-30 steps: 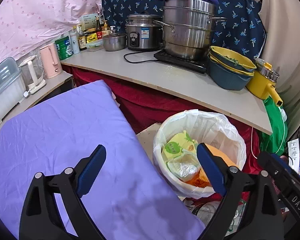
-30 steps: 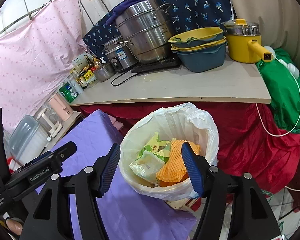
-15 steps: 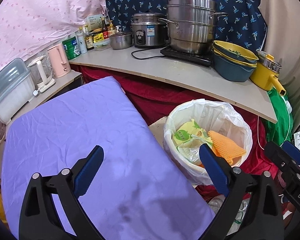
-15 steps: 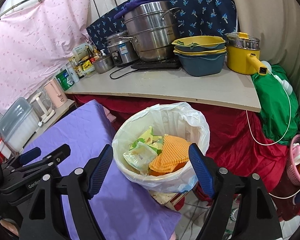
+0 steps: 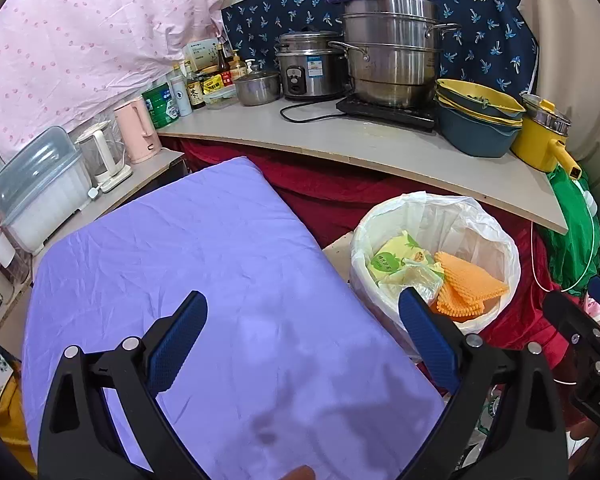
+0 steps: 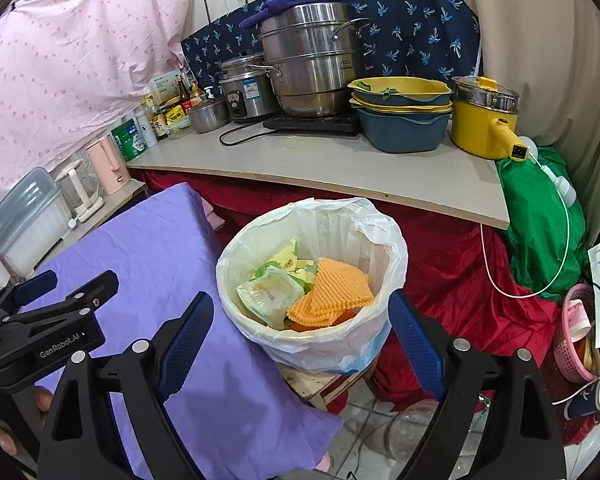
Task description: Collect trash
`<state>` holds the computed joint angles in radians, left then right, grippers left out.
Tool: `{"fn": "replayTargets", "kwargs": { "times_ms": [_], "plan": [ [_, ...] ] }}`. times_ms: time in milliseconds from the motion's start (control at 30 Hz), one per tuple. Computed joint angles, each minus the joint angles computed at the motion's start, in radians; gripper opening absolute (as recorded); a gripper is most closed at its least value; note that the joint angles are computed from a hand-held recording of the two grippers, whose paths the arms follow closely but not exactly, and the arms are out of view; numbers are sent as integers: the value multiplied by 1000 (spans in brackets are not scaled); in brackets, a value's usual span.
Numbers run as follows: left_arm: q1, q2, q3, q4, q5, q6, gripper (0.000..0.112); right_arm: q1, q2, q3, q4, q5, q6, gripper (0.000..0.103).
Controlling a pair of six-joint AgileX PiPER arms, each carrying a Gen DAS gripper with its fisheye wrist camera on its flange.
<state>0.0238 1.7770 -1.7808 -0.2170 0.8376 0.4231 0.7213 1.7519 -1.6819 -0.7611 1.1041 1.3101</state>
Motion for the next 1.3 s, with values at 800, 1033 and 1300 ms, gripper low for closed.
{"fn": "replayTargets", "kwargs": {
  "times_ms": [800, 1033, 1300],
  "plan": [
    [-11, -58, 109, 3, -1, 14, 93, 44, -1, 24, 3, 34, -19, 90],
    [-23, -66, 137, 15, -29, -5, 93, 42, -5, 43, -4, 32, -7, 90],
    [-32, -63, 142, 26, -27, -20, 93, 32, -10, 64, 4, 17, -3, 90]
  ]
}}
